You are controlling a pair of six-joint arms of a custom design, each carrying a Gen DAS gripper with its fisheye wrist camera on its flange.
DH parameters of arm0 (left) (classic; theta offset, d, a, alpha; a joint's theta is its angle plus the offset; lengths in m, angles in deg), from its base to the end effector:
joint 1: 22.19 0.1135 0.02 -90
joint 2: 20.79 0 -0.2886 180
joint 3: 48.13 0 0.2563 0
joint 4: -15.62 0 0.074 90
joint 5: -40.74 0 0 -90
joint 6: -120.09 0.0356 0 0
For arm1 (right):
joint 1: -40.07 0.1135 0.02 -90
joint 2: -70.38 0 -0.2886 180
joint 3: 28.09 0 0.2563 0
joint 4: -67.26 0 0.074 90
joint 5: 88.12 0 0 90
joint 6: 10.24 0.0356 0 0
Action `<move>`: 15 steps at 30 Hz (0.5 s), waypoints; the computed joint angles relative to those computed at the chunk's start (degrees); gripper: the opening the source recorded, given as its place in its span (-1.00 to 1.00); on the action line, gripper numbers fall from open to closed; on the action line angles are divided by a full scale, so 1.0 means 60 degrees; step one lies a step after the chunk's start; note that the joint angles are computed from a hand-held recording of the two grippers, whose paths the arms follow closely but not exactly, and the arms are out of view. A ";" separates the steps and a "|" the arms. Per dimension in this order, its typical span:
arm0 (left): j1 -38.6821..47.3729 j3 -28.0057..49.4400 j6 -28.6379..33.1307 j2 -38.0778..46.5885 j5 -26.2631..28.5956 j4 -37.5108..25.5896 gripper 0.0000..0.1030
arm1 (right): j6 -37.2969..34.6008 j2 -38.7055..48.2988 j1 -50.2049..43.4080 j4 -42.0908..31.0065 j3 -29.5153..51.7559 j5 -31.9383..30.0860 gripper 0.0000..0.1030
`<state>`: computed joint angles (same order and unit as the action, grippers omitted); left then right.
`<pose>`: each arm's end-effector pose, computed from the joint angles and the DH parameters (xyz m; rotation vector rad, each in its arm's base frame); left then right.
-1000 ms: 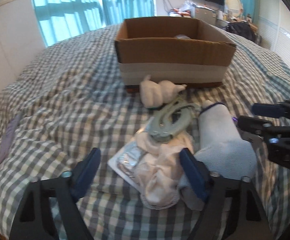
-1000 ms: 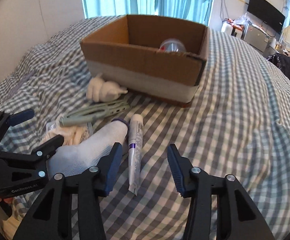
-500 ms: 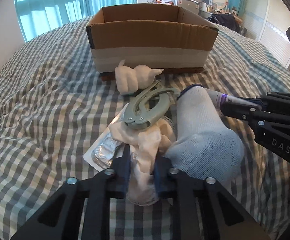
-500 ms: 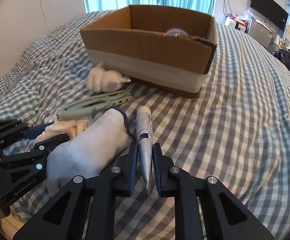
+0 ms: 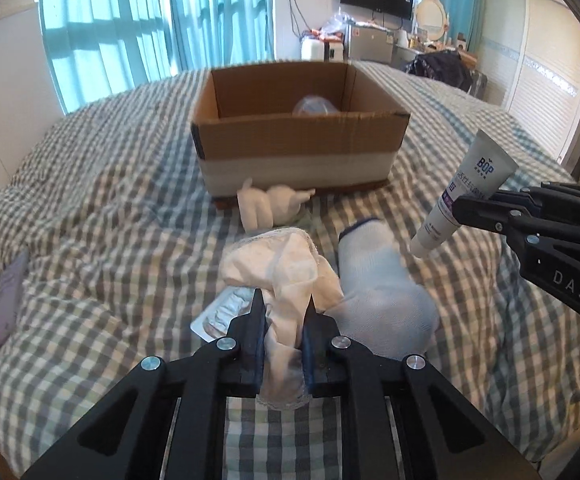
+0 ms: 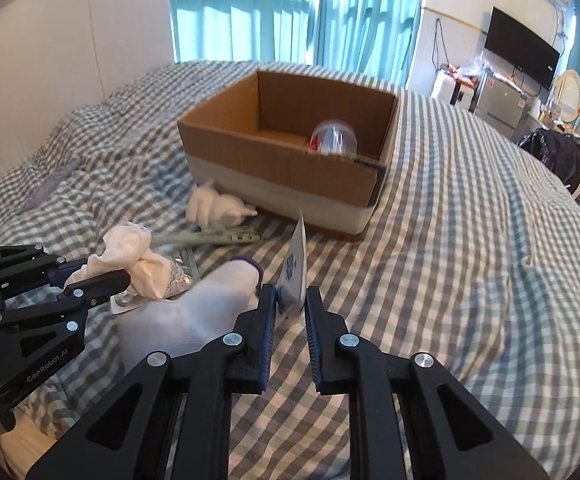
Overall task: Organize objects
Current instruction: 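Carry the cloth and tube into the cardboard box and open both grippers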
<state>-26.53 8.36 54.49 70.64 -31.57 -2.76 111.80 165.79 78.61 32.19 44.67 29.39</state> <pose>0.3001 -0.0336 0.1687 0.7308 2.3432 -0.2341 0.2763 0.1991 0.2129 0.0339 2.4199 -0.0788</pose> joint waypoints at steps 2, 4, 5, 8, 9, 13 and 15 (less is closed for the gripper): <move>0.0029 -0.0009 -0.0072 -0.0221 0.0019 -0.0034 -0.72 | -0.0003 -0.0191 0.0128 -0.0102 0.0015 0.0162 -0.73; 0.0080 0.0020 -0.0162 -0.0430 0.0052 -0.0084 -0.72 | 0.0010 -0.0354 0.0264 -0.0228 0.0082 0.0349 -0.73; 0.0105 0.0047 -0.0202 -0.0525 0.0070 -0.0123 -0.72 | 0.0006 -0.0447 0.0317 -0.0254 0.0071 0.0413 -0.73; 0.0179 0.0204 -0.0311 -0.0724 0.0134 -0.0256 -0.72 | -0.0053 -0.0706 0.0478 -0.0424 0.0197 0.0642 -0.73; 0.0187 0.0257 -0.0362 -0.0808 0.0125 -0.0247 -0.72 | -0.0076 -0.0794 0.0537 -0.0477 0.0263 0.0723 -0.73; 0.0118 0.0550 -0.0462 -0.0973 0.0119 -0.0354 -0.72 | -0.0250 -0.1031 0.0708 -0.0670 0.0532 0.1046 -0.73; 0.0080 0.0796 -0.0561 -0.0971 0.0135 -0.0382 -0.72 | -0.0336 -0.1089 0.0768 -0.0764 0.0710 0.1188 -0.73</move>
